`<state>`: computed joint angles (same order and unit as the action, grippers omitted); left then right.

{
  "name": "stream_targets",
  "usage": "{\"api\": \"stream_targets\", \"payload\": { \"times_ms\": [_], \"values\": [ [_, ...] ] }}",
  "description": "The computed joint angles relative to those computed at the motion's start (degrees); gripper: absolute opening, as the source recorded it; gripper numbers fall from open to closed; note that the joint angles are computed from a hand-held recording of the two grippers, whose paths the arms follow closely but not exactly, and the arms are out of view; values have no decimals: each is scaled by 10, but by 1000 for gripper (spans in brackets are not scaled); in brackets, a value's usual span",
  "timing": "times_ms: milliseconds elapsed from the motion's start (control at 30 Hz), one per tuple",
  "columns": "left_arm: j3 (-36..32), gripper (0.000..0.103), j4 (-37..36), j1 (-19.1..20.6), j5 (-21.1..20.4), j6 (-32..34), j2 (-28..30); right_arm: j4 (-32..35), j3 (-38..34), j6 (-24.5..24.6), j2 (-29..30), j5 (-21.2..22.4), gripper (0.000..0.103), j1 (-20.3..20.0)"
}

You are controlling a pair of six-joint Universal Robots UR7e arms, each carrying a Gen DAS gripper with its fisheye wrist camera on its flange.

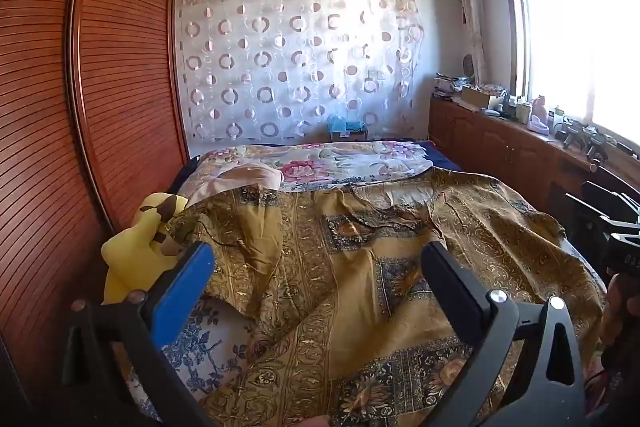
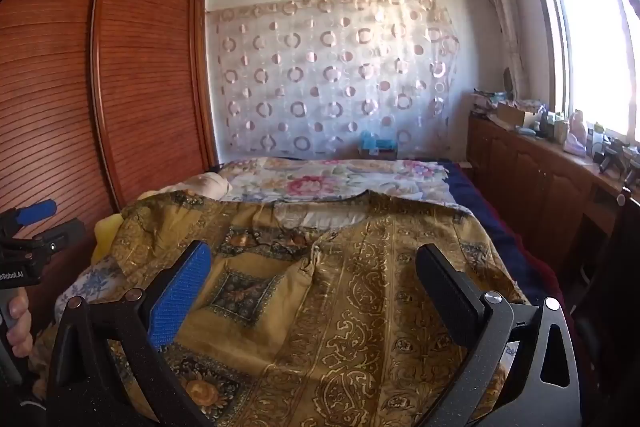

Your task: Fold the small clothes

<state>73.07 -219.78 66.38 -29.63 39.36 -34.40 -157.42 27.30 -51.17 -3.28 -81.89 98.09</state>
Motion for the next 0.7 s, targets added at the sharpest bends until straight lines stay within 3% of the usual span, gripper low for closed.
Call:
{"api": "stream_targets", "payload": {
  "times_ms": [700],
  "values": [
    [-3, 103, -8, 0, 0, 9, 3, -4, 0, -2, 1, -2, 103, 2]
  ]
}}
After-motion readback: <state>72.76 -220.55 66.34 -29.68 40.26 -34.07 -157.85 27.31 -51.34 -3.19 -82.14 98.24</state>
